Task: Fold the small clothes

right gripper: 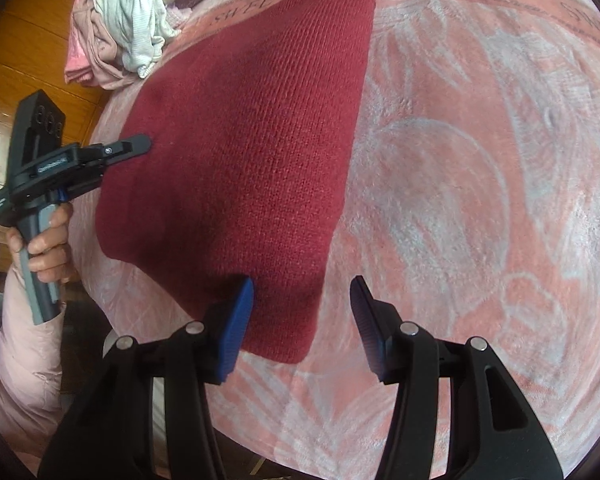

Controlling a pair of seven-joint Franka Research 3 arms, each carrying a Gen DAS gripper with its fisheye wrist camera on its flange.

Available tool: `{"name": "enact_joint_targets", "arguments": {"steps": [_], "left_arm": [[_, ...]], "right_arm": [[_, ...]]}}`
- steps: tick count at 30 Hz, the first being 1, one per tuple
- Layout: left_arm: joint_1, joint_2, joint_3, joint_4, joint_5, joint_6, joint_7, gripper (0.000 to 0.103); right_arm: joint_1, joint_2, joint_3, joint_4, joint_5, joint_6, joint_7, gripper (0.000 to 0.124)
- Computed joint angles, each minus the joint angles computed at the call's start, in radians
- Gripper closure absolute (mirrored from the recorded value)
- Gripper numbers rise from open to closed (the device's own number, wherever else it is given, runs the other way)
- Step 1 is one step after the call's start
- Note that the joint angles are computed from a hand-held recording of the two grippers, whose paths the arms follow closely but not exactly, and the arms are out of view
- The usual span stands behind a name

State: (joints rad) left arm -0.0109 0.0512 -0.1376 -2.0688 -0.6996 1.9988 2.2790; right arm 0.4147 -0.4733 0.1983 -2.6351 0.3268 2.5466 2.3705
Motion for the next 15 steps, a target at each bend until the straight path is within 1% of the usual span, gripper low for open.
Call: {"name": "enact_joint_targets", "arguments": {"steps": [2, 3, 5, 7, 10, 11, 12, 14, 15], "left_arm": [[0.005, -0.032, 0.007, -0.017, 0.012, 0.003, -0.008, 0.068], [0.009, -0.050, 0.015, -0.028, 0.014, -0.001, 0.006, 0.068], [0.012, -0.119, 0.030, -0.082, 0.019, 0.019, 0.045, 0.063], [0.002, -0.201, 0.045, -0.156, 0.038, 0.058, 0.096, 0.057], [-0.027, -0.298, 0.062, -0.254, 0.071, 0.128, 0.132, 0.053], [-0.039, -0.318, 0.067, -0.278, 0.086, 0.146, 0.136, 0.050], [-0.051, -0.334, 0.072, -0.301, 0.098, 0.168, 0.139, 0.049], [-0.074, -0.352, 0.067, -0.349, 0.137, 0.244, 0.126, 0.049], [-0.084, -0.347, 0.067, -0.359, 0.155, 0.266, 0.109, 0.049]], "right_arm": [[0.001, 0.013, -0.001, 0.004, 0.004, 0.007, 0.000, 0.073], [0.001, 0.013, 0.000, 0.003, 0.004, 0.011, 0.003, 0.073], [0.004, 0.012, 0.003, -0.003, 0.007, 0.023, 0.009, 0.073], [0.005, 0.004, 0.007, -0.012, 0.008, 0.031, 0.019, 0.073], [0.007, -0.036, 0.019, -0.037, 0.001, 0.023, 0.046, 0.073], [0.006, -0.037, 0.022, -0.036, -0.002, 0.022, 0.054, 0.073], [0.006, -0.034, 0.026, -0.033, -0.006, 0.020, 0.061, 0.072], [0.004, -0.028, 0.037, -0.025, -0.022, 0.010, 0.078, 0.072], [0.002, -0.025, 0.042, -0.019, -0.033, 0.001, 0.087, 0.072]]}}
